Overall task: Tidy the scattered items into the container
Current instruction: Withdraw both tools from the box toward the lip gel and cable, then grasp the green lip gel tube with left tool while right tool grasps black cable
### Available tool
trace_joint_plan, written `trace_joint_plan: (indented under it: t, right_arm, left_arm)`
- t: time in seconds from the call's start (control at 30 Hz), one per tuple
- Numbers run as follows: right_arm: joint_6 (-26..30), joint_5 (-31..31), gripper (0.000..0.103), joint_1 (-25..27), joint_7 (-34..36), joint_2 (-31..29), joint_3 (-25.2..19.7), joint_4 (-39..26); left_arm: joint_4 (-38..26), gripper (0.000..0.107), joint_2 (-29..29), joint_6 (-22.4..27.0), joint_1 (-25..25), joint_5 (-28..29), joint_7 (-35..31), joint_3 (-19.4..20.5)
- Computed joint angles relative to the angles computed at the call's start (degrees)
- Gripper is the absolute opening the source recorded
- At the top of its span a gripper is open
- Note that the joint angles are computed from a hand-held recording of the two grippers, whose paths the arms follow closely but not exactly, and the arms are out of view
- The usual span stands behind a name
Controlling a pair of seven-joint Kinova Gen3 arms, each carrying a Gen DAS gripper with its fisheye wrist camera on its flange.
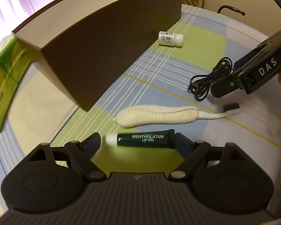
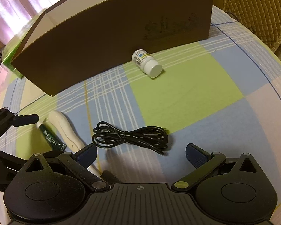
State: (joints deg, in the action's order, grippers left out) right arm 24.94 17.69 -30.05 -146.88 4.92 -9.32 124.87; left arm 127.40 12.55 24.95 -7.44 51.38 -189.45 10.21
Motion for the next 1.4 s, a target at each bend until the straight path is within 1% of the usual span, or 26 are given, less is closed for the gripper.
trace_joint_plan:
  t: [0.07, 0.13, 0.17, 0.23, 0.27, 0.33, 0.4, 0.47, 0.5, 0.7, 0.77, 0.87, 0.93, 0.97, 1.0, 1.07, 1.1, 1.2, 1.3, 1.33, 1.37, 1.4]
  right_arm:
    - [-0.07, 0.48, 0.103, -0.18, -0.33, -0.05, 0.01, 0.07]
    - [-0.66, 1.32, 0.103, -0.45, -0.84, -0.24, -0.04, 0.45]
    - [-0.91, 1.88, 0.103, -0.65, -1.2, -0.31, -0.08, 0.6]
    - [-1.23, 3.4, 0.103, -1.19, -2.24, -0.37, -0.16, 0.81]
    - [-1.44, 3.9, 0.103, -1.36, -2.44, -0.33, -0.23, 0.9]
    - [-2.06, 5.16, 0.103, -1.77, -3.2, -0.22, -0.24, 1.24]
    - [-2.31, 6.06, 0.103, -2.16, -3.79, 0.09, -0.2, 1.36]
    - [-2.17, 5.91, 0.103, -1.8, -3.38, 0.37, -0.5, 1.2]
    - [-2.03, 6.14, 0.103, -0.43, -3.53, 0.53, -1.89, 1.08]
    - [-1.11, 10.91, 0.103, 14.29, -6.95, 1.29, -17.46, 0.54]
    - [-0.8, 10.82, 0.103, 19.58, -5.75, 1.63, -22.6, 0.26]
    - [-1.87, 7.5, 0.103, 27.54, 0.91, 1.53, -29.02, 0.46]
    - [-3.03, 6.19, 0.103, 32.85, 5.57, 1.34, -33.22, 1.0]
    - [-4.09, 6.16, 0.103, 35.5, 7.9, 1.17, -35.28, 1.54]
    - [-5.39, 6.47, 0.103, 38.16, 10.23, 0.9, -37.29, 2.26]
    - [-6.95, 7.33, 0.103, 43.47, 14.89, 0.81, -41.73, 3.18]
    - [-7.68, 7.8, 0.103, 46.12, 17.22, 1.05, -44.01, 3.6]
    - [-10.56, 9.72, 0.103, 54.08, 24.21, 2.63, -50.8, 4.91]
    - [-11.71, 11.96, 0.103, 62.05, 31.2, 5.06, -58.76, 5.19]
    - [-12.09, 12.65, 0.101, 64.7, 33.53, 6.14, -61.41, 5.28]
    - [-11.54, 13.23, 0.082, 66.6, 35.86, 7.71, -63.7, 4.81]
    - [-10.71, 13.54, 0.073, 67.44, 38.19, 9.54, -64.93, 4.26]
  left_arm:
    - [-0.22, 0.072, 0.49, 1.25, -0.89, 1.06, -1.41, 0.2]
    - [-0.85, 0.062, 0.98, 3.34, -1.34, 1.01, -1.5, -0.28]
    - [-1.04, 0.06, 1.14, 4.17, -1.55, 1.1, -1.53, -0.53]
    - [-1.25, 0.052, 1.26, 5.42, -1.84, 1.29, -1.53, -1.08]
    - [-1.27, 0.05, 1.2, 5.69, -1.85, 1.37, -1.4, -1.34]
    - [-1.12, 0.042, 0.89, 5.45, -1.7, 1.68, -0.88, -1.84]
    - [-0.94, 0.038, 0.53, 4.78, -1.63, 2.01, 0.02, -2.39]
    - [-0.98, 0.035, 0.34, 4.13, -1.51, 1.82, 1.85, -3.0]
    - [-1.03, 0.035, 0.24, 3.89, -1.49, 1.52, 2.8, -3.23]
    - [0.04, 0.029, -1.11, 1.89, -2.29, 1.05, 7.67, -4.2]
    - [0.45, 0.027, -1.6, 1.51, -2.37, 0.79, 10.31, -4.64]
    - [1.29, 0.026, -2.79, 0.29, -2.5, -0.95, 16.62, -4.45]
    - [1.46, 0.026, -3.54, 0.98, -0.91, -2.4, 21.1, -6.86]
    - [1.54, 0.027, -3.96, 1.9, -1.47, -2.85, 22.3, -7.07]
    - [1.73, 0.027, -4.43, 2.88, -2.65, -2.88, 22.58, -6.72]
    - [2.38, 0.029, -5.56, 4.81, -3.84, -2.25, 21.28, -7.44]
    - [2.68, 0.032, -6.07, 5.29, -4.0, -2.27, 20.8, -7.83]
    - [3.54, 0.033, -7.09, 4.39, -3.42, -2.79, 19.95, -8.61]
    - [3.69, 0.034, -7.55, 3.99, -2.88, -3.69, 18.78, -8.92]
    - [3.76, 0.036, -7.83, 3.94, -2.78, -3.78, 18.03, -8.98]
    - [3.85, 0.036, -8.14, 3.93, -2.75, -3.78, 17.11, -9.1]
    - [3.9, 0.036, -8.43, 4.07, -2.75, -3.86, 16.24, -9.3]
